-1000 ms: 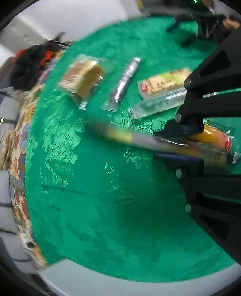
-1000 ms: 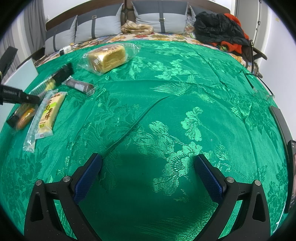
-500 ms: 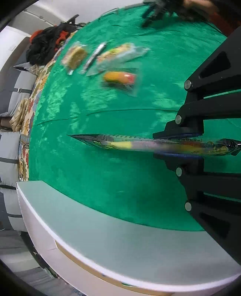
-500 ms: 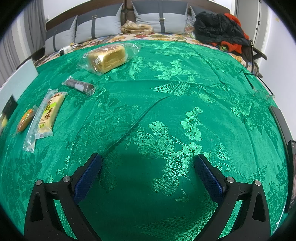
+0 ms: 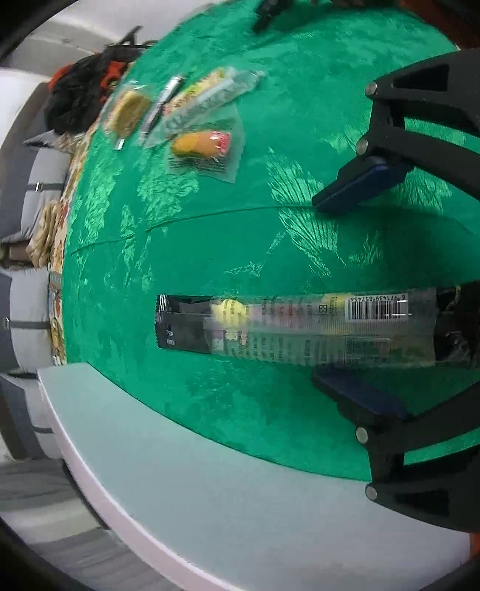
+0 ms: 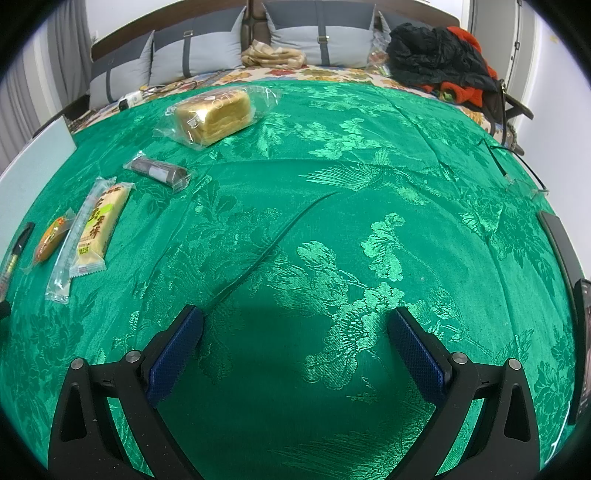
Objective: Organize snacks
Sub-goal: 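Lift the black snack with the left gripper while the right gripper grasps the yellow-green rice cake packet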
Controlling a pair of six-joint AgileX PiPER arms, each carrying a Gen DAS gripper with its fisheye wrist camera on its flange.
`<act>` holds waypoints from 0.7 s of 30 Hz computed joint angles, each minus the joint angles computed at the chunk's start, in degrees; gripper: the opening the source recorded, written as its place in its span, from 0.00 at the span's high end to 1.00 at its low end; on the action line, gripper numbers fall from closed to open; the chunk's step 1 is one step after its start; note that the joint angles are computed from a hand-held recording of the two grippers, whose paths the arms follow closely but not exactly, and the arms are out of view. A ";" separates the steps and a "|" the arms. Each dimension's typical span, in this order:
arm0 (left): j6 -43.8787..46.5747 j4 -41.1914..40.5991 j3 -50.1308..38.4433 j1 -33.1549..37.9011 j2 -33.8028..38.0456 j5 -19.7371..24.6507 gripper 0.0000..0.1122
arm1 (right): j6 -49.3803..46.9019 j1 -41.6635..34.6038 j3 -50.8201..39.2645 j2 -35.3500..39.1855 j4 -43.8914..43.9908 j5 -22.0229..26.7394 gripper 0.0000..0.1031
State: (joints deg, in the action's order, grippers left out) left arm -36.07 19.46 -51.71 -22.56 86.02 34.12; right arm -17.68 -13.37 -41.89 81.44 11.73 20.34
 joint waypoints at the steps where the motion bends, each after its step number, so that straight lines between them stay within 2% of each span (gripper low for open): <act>1: -0.63 0.29 0.82 0.26 -0.28 -0.86 0.14 | 0.01 0.00 -0.02 0.00 -0.02 0.03 0.01; 3: -3.45 2.31 2.36 0.51 -0.74 -2.28 0.08 | 0.01 0.00 -0.02 0.00 -0.02 0.03 0.01; 7: -9.57 8.19 5.16 -0.47 -2.10 -5.37 0.08 | -0.02 0.00 0.02 0.04 0.06 -0.05 0.01; 11: -9.01 7.77 5.09 -0.22 -2.00 -5.45 0.08 | 0.03 0.02 -0.02 0.03 0.00 -0.01 0.01; 16: 5.05 -5.04 2.48 3.56 -2.01 -1.76 0.09 | 0.08 0.04 0.00 0.03 -0.02 -0.05 0.01; 18: 11.41 -12.45 2.73 7.05 -3.11 -2.16 0.09 | 0.08 0.04 0.00 0.03 -0.02 -0.05 0.01; 21: 15.67 -17.68 2.22 10.41 -3.18 -1.93 0.09 | 0.06 0.04 0.02 0.03 -0.01 -0.06 0.01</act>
State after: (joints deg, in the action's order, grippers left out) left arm -20.40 1.78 -49.49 -12.15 82.83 32.19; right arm -17.62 -13.34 -41.87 81.47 11.72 20.28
